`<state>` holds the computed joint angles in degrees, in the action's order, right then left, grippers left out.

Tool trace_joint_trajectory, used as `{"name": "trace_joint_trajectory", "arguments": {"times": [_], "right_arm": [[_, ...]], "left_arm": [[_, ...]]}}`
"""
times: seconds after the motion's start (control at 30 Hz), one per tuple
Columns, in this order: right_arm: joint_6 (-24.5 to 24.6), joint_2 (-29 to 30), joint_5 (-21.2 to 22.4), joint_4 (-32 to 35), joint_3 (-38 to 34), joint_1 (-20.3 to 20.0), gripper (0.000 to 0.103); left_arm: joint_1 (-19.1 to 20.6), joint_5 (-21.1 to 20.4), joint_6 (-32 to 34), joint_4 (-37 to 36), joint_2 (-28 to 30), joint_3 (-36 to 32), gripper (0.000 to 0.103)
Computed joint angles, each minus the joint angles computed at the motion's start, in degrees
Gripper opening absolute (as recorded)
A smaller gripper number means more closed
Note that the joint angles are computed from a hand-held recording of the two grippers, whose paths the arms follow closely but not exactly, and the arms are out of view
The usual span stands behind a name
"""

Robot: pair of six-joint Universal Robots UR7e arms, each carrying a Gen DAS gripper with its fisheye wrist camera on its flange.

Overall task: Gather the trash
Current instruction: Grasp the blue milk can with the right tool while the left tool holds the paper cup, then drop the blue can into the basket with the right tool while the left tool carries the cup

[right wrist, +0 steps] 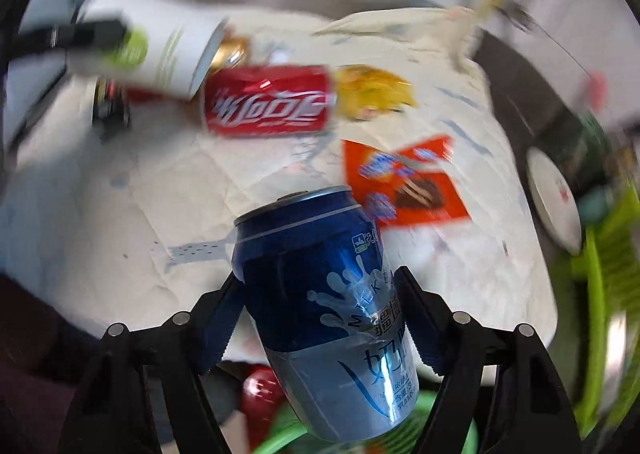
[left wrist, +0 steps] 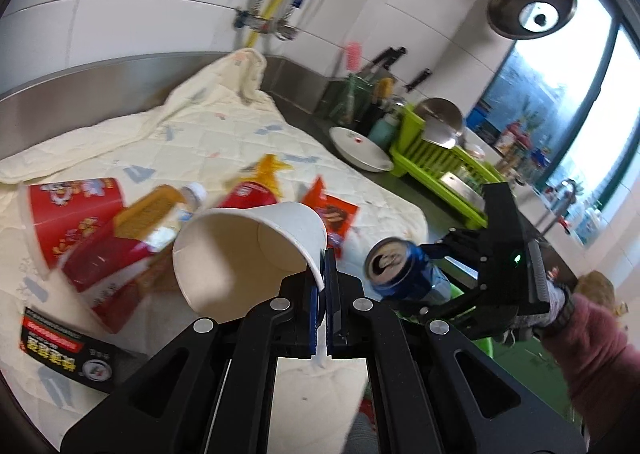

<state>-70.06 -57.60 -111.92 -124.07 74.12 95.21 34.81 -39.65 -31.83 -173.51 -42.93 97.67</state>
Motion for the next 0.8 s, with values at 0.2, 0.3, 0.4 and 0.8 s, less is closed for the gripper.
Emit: {"name": "trace_joint_trajectory", "arguments": {"times": [0.2,0.3,0.4,0.8], "right_arm": [[9.62,-5.07,0.59,-4.87,2.14,-4.65,0.072],[14.15,-6.2,-2.16,-7.37,3.35,-7.76,0.072],[18.47,-7.15,-3.4,-8.71,4.84,-10.38,0.072],[25.64,-8.13,-7.81,-14.83,9.41,-16.25,0.075]], "left_arm": [[0.05,-5.74,3.74,-0.39,3.2,-3.82,0.001],[0.01,-8.47,4.69,0.51,5.16,-6.11,0.001],[-0.05,-10.59,5.38,1.54,6.62,-7.96,0.001],[-0.17,-17.79,7.24,7.86,12.79,-15.5,0.001]]}}
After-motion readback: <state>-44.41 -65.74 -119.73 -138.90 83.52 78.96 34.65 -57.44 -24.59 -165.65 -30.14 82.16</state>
